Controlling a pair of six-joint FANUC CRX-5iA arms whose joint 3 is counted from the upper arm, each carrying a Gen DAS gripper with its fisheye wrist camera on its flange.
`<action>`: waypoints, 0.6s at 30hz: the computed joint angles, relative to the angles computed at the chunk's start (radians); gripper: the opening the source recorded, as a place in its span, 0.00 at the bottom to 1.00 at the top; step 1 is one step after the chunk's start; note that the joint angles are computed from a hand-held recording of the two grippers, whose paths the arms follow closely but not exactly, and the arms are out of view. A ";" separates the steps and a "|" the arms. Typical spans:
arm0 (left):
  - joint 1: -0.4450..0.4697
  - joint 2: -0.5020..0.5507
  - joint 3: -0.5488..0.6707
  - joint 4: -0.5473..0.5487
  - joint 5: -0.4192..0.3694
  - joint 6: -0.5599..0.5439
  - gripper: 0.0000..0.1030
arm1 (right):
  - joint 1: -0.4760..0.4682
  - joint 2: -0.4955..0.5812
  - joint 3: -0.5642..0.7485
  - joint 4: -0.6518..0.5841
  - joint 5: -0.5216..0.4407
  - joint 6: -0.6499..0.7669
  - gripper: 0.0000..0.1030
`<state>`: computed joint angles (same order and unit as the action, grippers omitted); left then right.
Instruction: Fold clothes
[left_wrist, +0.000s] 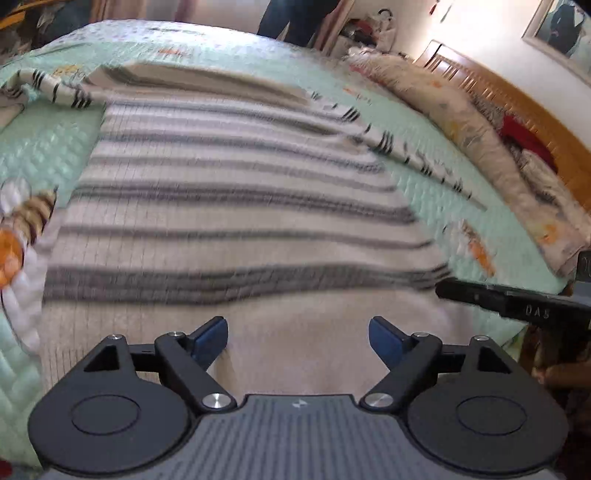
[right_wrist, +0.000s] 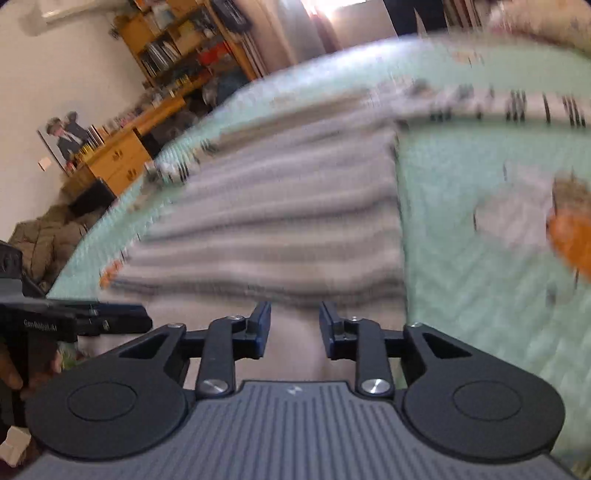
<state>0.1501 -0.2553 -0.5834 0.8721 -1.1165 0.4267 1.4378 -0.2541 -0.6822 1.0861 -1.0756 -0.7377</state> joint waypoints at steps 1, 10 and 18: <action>-0.012 -0.003 0.005 0.016 0.023 -0.016 0.83 | -0.015 -0.001 0.002 0.037 0.001 -0.004 0.37; -0.078 0.050 0.029 -0.153 0.202 0.132 0.90 | -0.061 0.045 0.002 -0.090 -0.004 0.094 0.52; -0.066 0.017 0.007 -0.140 0.181 0.038 0.95 | 0.041 -0.031 -0.060 -0.067 -0.057 -0.011 0.52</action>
